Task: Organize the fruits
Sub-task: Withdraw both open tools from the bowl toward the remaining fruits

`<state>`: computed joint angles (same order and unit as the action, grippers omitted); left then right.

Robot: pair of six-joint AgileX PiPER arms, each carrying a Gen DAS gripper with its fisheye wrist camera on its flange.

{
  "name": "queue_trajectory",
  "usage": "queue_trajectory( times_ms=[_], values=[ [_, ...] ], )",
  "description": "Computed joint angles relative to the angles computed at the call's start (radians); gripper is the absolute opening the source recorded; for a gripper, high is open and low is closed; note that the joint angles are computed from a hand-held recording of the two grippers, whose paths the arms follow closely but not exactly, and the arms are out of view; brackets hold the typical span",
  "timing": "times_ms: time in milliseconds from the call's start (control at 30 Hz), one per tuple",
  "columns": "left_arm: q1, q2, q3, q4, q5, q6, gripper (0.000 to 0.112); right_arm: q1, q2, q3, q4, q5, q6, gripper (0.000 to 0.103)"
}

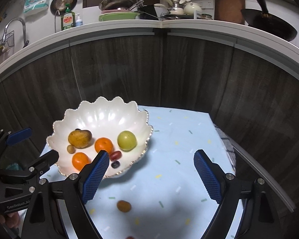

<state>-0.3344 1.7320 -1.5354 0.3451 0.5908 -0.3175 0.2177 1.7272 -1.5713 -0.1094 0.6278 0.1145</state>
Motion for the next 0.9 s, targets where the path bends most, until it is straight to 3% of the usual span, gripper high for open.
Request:
queue_trajectory(
  times_ms=[367, 667, 900],
  values=[
    [-0.092, -0.021, 0.055, 0.043, 0.004, -0.034, 0.085, -0.060, -0.099, 0.163, 0.046, -0.041, -0.052, 0.087],
    [-0.209, -0.049, 0.163, 0.159, 0.048, -0.292, 0.085, -0.138, -0.137, 0.241, 0.227, -0.073, -0.350, 0.087],
    [-0.260, -0.040, 0.188, 0.177, 0.078, -0.393, 0.085, -0.187, -0.150, 0.282, 0.360, -0.077, -0.556, 0.087]
  ],
)
